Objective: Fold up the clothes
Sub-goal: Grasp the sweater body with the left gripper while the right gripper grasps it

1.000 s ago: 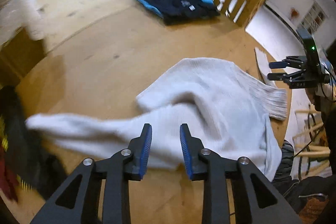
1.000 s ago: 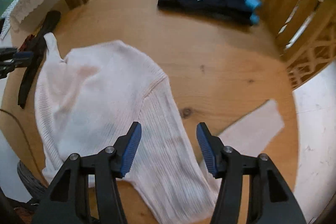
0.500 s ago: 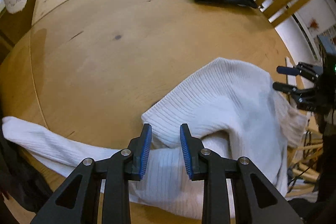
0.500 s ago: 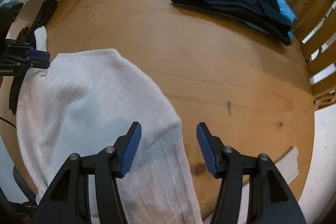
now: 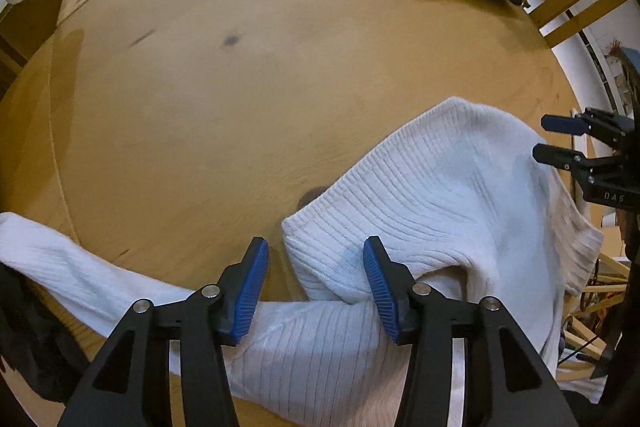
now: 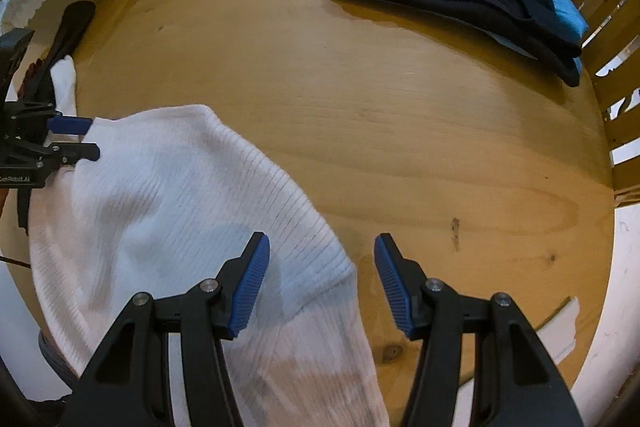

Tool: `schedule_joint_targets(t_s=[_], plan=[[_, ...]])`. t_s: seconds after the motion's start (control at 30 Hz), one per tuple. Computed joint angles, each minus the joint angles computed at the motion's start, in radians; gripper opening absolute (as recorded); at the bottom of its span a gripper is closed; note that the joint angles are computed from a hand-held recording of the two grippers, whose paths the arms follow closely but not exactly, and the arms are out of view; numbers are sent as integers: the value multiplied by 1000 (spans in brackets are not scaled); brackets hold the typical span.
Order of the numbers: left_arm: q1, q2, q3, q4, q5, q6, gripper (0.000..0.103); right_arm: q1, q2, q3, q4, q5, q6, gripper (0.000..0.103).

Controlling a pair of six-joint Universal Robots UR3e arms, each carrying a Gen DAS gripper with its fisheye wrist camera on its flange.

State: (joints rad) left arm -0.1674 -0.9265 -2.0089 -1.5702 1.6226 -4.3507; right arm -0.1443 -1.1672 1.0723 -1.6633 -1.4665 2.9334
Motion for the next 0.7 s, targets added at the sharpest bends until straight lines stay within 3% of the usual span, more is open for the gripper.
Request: schedule_joint_targets(t_s=[0.13,0.2,0.23,0.3,0.33,0.43,0.47,0.53,0.7], plan=[[-47,-6,-14,41,21,-52,46,-3,20,-12,14,19,6,54],[-82,-15,-26,79,34,-75,36,4,17,-6,9,16,-1,54],[-96,-22,-28,92,39,-81,27,9,9,7,-2,12,-9,54],[-126,-46,-22,105,54,-92,24,19,-14,47,-36,4,-32,54],[-142,-61,-15,110,64,-96,20,25,-25,65,-52,0,-43,50],[-187,-73,-33,160,95,-129,10,38,-64,128,-106,0,-76,17],[-215,-80,-43,190,118,-155,9,40,-75,144,-120,3,-75,11],[-276,-76,-82,277,164,-221,8,47,-108,191,-167,-2,-80,10],[-550,-85,-144,493,446,-504,7,13,-248,265,-249,33,-59,8]])
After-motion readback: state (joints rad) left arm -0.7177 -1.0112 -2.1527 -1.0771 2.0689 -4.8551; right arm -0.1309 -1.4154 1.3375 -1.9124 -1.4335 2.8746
